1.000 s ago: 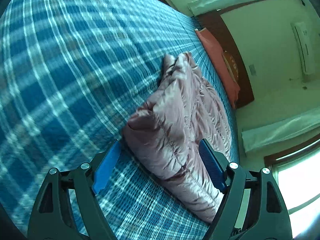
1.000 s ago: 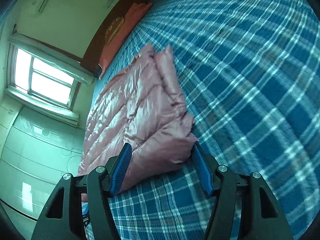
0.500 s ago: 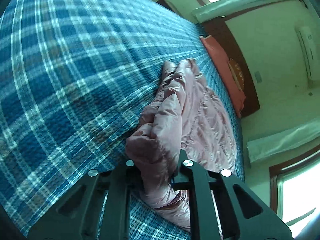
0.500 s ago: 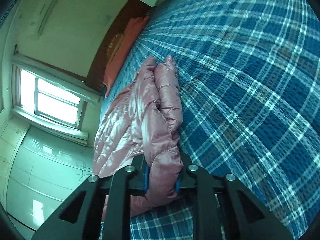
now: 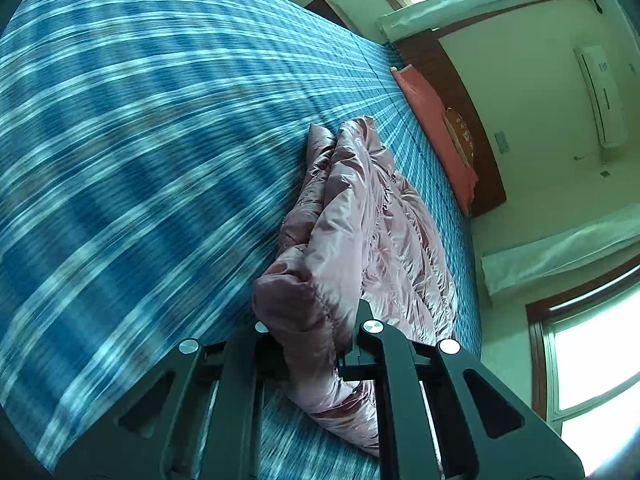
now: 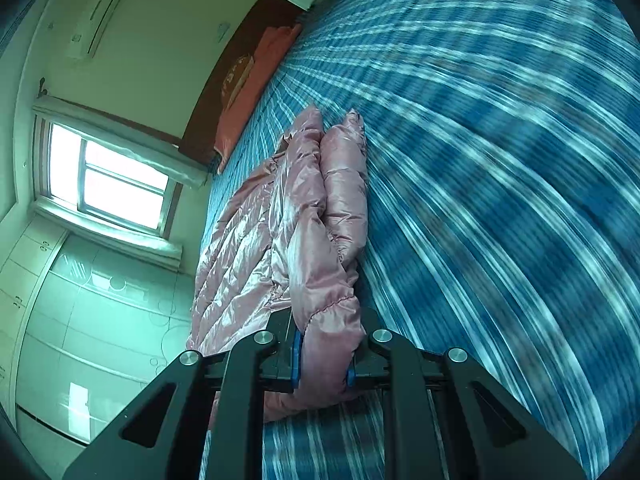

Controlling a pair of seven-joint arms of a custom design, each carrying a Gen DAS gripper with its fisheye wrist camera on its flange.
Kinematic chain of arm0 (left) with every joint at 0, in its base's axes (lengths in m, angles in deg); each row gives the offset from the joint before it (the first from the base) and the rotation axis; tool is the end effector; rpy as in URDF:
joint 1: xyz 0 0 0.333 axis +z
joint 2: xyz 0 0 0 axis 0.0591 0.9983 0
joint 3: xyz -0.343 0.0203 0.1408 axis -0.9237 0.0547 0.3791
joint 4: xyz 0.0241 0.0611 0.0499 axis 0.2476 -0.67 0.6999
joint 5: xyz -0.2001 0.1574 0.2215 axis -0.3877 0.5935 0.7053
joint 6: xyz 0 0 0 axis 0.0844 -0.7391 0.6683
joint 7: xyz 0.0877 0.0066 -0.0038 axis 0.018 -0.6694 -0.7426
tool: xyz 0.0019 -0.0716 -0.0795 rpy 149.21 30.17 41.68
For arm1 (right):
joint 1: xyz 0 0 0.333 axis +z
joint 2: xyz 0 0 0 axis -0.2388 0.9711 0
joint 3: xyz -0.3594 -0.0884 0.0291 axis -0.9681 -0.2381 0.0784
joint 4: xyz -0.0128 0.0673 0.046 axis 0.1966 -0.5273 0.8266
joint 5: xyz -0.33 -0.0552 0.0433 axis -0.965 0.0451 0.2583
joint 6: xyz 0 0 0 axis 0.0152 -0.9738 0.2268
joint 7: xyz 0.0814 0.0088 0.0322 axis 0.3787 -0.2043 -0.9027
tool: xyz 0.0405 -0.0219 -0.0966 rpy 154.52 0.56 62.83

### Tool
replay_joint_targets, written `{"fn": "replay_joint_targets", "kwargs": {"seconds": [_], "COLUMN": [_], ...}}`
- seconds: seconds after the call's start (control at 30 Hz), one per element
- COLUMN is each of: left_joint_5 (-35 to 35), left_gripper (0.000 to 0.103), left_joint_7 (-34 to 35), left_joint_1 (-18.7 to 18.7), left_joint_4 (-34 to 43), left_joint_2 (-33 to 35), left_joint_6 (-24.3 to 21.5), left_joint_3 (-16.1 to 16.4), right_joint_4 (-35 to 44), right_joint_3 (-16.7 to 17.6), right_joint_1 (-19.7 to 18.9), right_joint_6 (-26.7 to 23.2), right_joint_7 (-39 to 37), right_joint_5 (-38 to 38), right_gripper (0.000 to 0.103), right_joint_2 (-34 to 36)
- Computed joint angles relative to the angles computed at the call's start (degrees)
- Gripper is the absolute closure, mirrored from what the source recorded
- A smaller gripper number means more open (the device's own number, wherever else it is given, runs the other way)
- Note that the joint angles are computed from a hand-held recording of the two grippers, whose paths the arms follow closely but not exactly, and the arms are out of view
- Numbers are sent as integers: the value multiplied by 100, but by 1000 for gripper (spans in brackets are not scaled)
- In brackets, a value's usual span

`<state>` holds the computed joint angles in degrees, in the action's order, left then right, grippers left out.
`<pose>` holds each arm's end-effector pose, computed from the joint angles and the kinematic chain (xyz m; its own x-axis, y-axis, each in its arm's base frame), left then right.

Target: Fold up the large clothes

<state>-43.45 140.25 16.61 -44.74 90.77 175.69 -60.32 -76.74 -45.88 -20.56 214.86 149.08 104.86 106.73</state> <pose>0.6755 0.0751 0.5279 0.3270 -0.5850 0.7422 -0.6245 -0.7232 -0.2949 0.6670 -0.0258 0.5369 -0.3654 -0.4799 -0.7976 -0.5315 0.8110 -0.2444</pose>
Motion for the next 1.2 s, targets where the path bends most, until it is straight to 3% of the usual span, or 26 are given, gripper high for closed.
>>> {"fn": "replay_joint_targets", "kwargs": {"seconds": [0.13,0.2,0.27,0.3,0.4,0.5,0.63,0.73,0.83,0.9,0.93,1.0,1.1,1.2], "left_joint_5": [-121,87,198,187,316,553,780,504,893,1548,1909,3246,4710,5403], "left_gripper": [88,77,55,52,51,51,49,49,47,46,46,46,46,46], "left_joint_7": [447,408,209,141,-28,-103,-283,93,-15,-425,-626,-1374,-1958,-2100], "left_joint_1": [37,-64,-123,-127,-69,-54,-23,264,133,-107,-223,-686,-1112,-1161], "left_joint_4": [-643,-730,-834,-914,-800,-664,-609,-696,-841,-953,-982,-1012,-1035,-1100], "left_joint_2": [-414,-431,-470,-505,-370,-225,-204,-251,-374,-473,-500,-549,-651,-801], "left_joint_6": [76,178,294,395,362,331,425,294,368,595,682,796,897,977], "left_joint_3": [42,178,269,289,335,330,349,196,443,722,858,1449,1953,1958], "right_joint_4": [-353,-389,-505,-532,-541,-585,-737,-911,-1031,-1139,-1189,-1136,-826,-401], "right_joint_3": [10,-94,-119,-121,-98,66,-244,-501,-619,-833,-1126,-1463,-2032,-2108], "right_joint_1": [-3,67,91,97,82,-92,84,196,197,345,549,775,1235,1395], "right_joint_6": [-57,-70,34,91,163,141,335,383,331,357,318,190,-245,-592], "right_joint_7": [-227,-277,-300,-302,-383,-923,-1004,-457,32,665,1268,1988,3011,3326], "right_joint_5": [262,165,219,279,412,1210,1273,570,-86,-933,-1723,-2729,-4436,-5391], "right_gripper": [87,81,75,71,70,70,65,60,60,60,60,60,60,60], "right_joint_2": [-230,-220,-264,-267,-196,-198,-299,-387,-481,-562,-598,-613,-601,-508]}}
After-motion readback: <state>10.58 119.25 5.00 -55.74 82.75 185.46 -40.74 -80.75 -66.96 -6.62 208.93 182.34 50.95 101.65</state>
